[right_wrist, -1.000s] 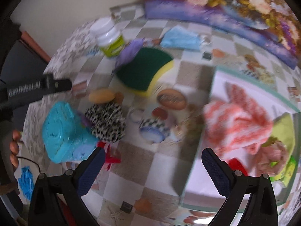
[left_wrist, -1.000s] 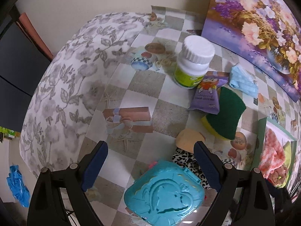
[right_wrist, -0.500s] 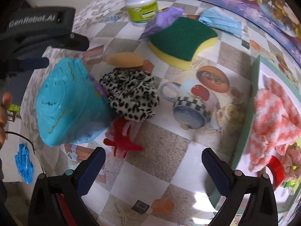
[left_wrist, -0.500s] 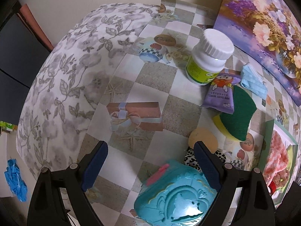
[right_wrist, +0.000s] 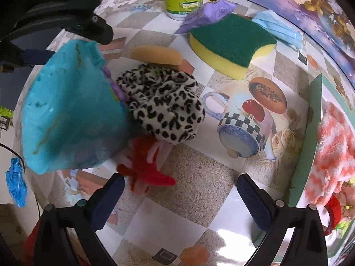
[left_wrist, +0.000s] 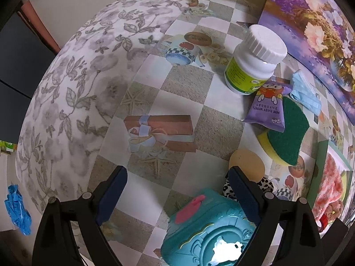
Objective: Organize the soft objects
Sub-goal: 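Lower the right tool toward the red pipe-cleaner toy while the left tool approaches the leopard scrunchie, then grasp and lift the red pipe-cleaner toy with the right tool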
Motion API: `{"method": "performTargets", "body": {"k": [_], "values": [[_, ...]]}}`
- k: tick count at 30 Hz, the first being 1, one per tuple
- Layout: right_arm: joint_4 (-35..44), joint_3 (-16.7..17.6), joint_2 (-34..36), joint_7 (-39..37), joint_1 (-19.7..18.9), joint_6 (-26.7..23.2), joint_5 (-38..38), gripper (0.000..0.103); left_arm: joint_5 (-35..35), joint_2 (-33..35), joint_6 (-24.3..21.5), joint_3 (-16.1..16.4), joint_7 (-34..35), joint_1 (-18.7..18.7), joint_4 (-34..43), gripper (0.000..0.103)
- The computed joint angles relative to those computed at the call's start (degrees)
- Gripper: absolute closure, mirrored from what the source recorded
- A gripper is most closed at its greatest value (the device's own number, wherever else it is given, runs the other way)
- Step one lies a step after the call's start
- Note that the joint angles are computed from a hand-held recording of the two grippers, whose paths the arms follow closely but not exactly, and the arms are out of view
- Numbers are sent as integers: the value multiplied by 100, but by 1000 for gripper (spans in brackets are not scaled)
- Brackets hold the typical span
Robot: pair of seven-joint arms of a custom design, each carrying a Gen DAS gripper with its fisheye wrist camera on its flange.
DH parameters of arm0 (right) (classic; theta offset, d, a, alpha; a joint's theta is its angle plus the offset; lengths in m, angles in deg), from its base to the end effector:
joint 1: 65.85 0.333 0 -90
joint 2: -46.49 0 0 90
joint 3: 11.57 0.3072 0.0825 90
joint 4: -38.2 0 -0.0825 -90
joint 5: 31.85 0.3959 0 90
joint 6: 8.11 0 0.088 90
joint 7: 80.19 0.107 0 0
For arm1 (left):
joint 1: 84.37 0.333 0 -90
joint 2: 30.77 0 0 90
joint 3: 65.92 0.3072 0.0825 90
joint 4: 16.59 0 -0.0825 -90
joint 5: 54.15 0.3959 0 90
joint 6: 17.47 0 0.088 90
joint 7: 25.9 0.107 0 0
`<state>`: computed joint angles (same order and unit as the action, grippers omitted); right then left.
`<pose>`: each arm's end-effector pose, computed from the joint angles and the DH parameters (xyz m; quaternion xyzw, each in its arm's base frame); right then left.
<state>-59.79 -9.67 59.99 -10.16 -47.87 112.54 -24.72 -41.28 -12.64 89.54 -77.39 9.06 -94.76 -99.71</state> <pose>0.6141 0.2267 0.4530 -0.8890 0.4470 -0.0142 0.0985 0.6400 -0.2195 0.5098 -0.8656 0.4916 -0.0440 0.0838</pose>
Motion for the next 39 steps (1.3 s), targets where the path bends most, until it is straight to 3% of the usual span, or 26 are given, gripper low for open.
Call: {"method": "performTargets", "body": {"k": [5,13,16,20,28,39], "values": [[125,-13,72,-143,-68,49,134,10,2,23,-19,-2,-7,-6,36,10],[300,-61,145,-116,-142,54,251,41,-9,27,5,-2,0,6,32,10],[418,-86,238,-102,-207,18,346,43,-28,37,27,-4,8,12,39,10],[560,-81,353,-209,-270,-5,472,53,-16,48,42,-4,25,7,49,10],[702,-64,376,-462,-362,-153,755,85,-7,79,62,-12,78,-5,97,10],[777,-110,171,-444,-526,-261,1034,86,22,152,90,-29,182,-64,267,10]]}}
